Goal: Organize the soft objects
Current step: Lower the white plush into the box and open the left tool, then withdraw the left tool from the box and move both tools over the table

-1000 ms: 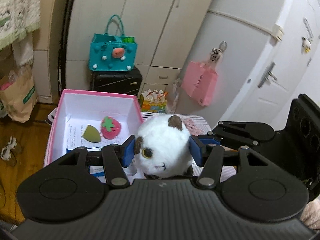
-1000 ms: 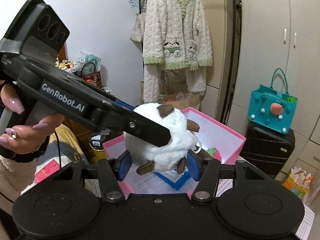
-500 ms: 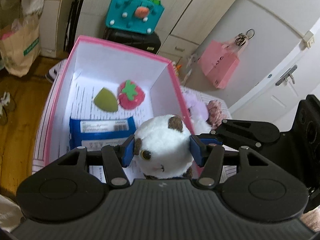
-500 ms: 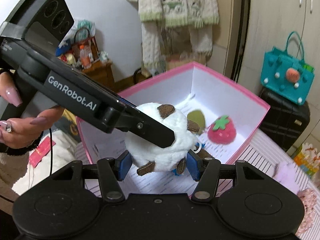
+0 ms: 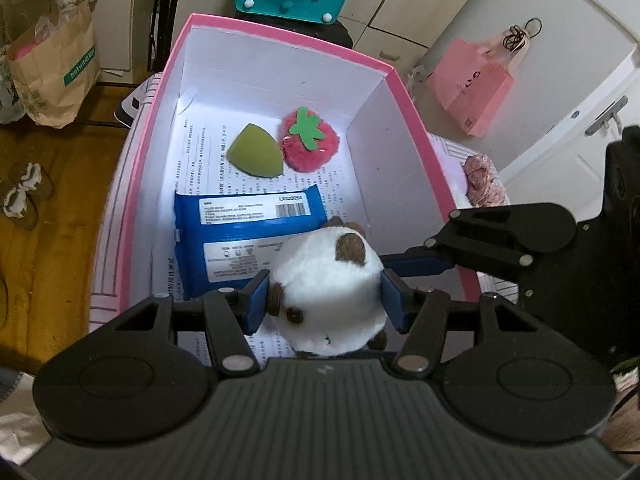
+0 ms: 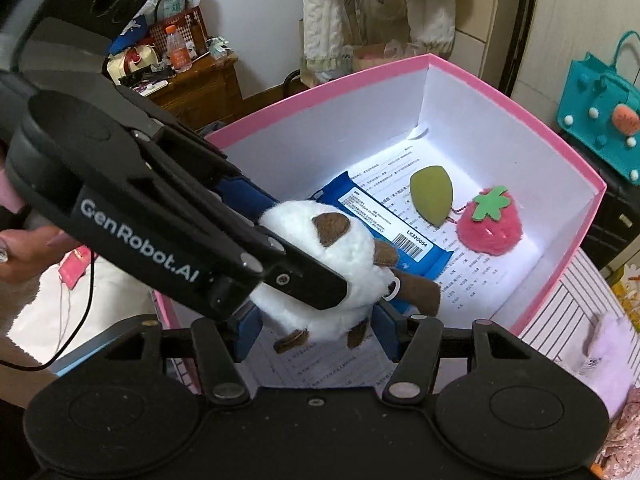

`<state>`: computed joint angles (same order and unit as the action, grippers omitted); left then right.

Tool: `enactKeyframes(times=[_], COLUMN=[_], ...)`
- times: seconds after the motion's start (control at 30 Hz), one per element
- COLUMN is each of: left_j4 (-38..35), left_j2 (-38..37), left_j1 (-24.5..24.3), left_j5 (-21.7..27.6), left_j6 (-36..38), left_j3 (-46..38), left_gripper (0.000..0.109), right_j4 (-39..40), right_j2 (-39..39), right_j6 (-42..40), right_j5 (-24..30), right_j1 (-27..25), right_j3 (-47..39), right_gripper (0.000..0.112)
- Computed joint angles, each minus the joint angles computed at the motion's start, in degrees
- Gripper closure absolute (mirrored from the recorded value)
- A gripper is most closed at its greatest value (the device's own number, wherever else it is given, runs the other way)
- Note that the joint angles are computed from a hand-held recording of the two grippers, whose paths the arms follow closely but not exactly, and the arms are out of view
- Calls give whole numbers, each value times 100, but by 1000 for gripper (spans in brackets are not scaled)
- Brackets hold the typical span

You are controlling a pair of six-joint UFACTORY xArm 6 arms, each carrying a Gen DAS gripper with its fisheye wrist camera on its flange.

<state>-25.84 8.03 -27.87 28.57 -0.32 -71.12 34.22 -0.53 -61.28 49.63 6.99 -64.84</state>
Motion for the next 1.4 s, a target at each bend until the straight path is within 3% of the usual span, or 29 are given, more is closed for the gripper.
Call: enactKeyframes(times=[0.33,0.77,0.97,1.4], left_j4=[1071,2863,3339,4303], left_j2=[-431,-1186,-1492,-1825], left_j1=[-66,-378,-596,-1221], left_j5=[-296,114,260,658], left_j6=[-470,-1625,-1954,-2486], left_j3=[348,606,692,599], left_gripper=[50,40,35,25], right_j4=[607,1079,1272,1654], right_j2=[-49,-1089,-1697,-2713], right_j6=[-109,-603,-948,-1509], right_j5=[325,298,327,899], right_j1=[-378,-775,-998,-1785], right_j3=[-154,463,864,1444], right_gripper=[41,41,41,40])
